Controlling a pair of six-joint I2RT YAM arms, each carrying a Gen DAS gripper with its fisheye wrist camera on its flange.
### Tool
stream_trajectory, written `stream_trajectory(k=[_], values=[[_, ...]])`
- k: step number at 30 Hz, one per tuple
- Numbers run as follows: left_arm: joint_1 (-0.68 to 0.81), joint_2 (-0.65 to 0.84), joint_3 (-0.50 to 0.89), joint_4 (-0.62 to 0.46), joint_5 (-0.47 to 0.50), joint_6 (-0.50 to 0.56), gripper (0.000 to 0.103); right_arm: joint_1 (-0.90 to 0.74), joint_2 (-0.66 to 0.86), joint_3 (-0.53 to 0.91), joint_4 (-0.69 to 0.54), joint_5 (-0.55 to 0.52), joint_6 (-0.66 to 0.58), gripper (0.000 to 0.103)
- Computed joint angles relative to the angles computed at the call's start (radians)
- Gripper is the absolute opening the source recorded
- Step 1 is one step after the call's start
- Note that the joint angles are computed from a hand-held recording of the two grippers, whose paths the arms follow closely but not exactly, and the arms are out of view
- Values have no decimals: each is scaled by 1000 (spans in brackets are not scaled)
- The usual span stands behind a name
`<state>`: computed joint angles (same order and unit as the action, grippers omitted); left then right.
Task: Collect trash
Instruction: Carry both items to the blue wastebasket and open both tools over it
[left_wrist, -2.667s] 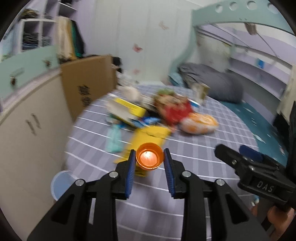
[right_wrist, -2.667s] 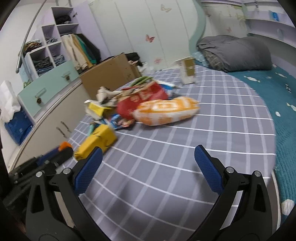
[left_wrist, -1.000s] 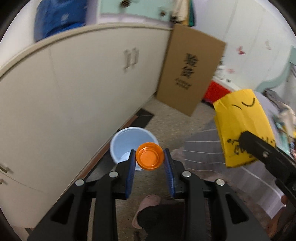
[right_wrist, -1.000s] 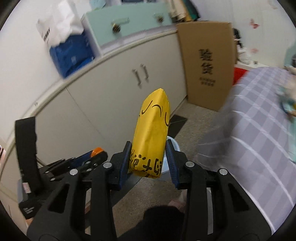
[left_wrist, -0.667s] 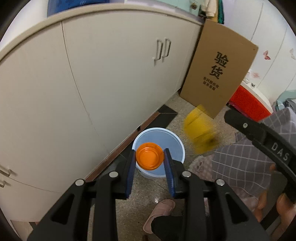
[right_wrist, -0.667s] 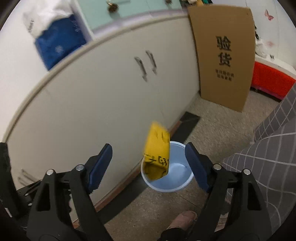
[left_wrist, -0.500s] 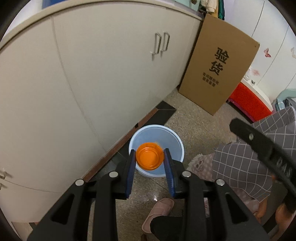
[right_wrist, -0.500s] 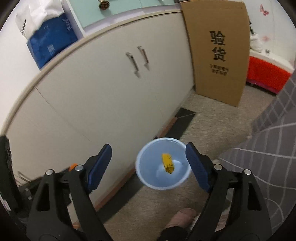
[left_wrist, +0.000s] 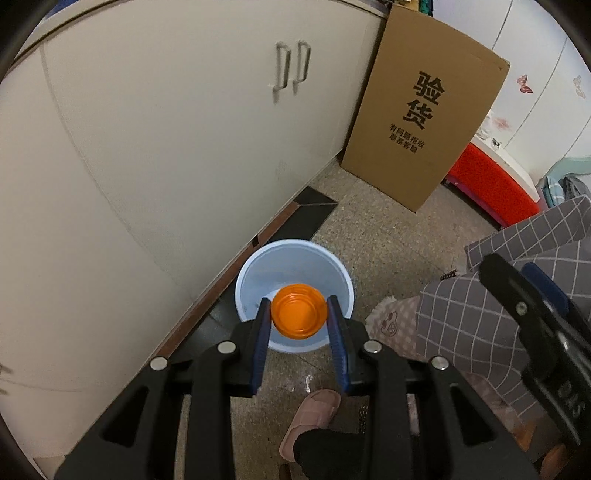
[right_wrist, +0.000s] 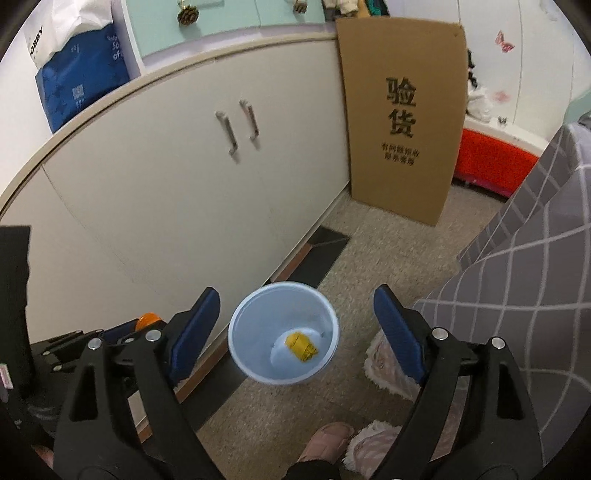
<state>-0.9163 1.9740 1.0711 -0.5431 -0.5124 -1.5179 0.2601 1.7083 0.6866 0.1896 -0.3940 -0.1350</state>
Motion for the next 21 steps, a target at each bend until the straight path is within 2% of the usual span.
stream_trajectory(k=[4,5,6,7,8,9,16,21], values=[[55,3,46,-2,-28,87,31,-32,-41,-26,51,-18,39,86],[65,6,57,-9,-30,98,44,-46,-46,-24,52,-36,53,86],[73,5,71,-27,-43,107,68,-55,-49,-23,52,-45,64,86],[72,6,85,-52,-66,101,77,-62,-53,-22,49,-47,71,86],[66,13,107,-91,-93,85,80,-69,-55,-16,42,-51,74,87],[60,18,129,-130,-110,74,80,-75,-55,-11,32,-56,74,87],[2,1,158,-218,-109,5,80,-103,-122,-19,-38,-85,63,87],[-75,-53,168,-313,-135,-113,80,-120,-223,-40,-114,-106,43,87]])
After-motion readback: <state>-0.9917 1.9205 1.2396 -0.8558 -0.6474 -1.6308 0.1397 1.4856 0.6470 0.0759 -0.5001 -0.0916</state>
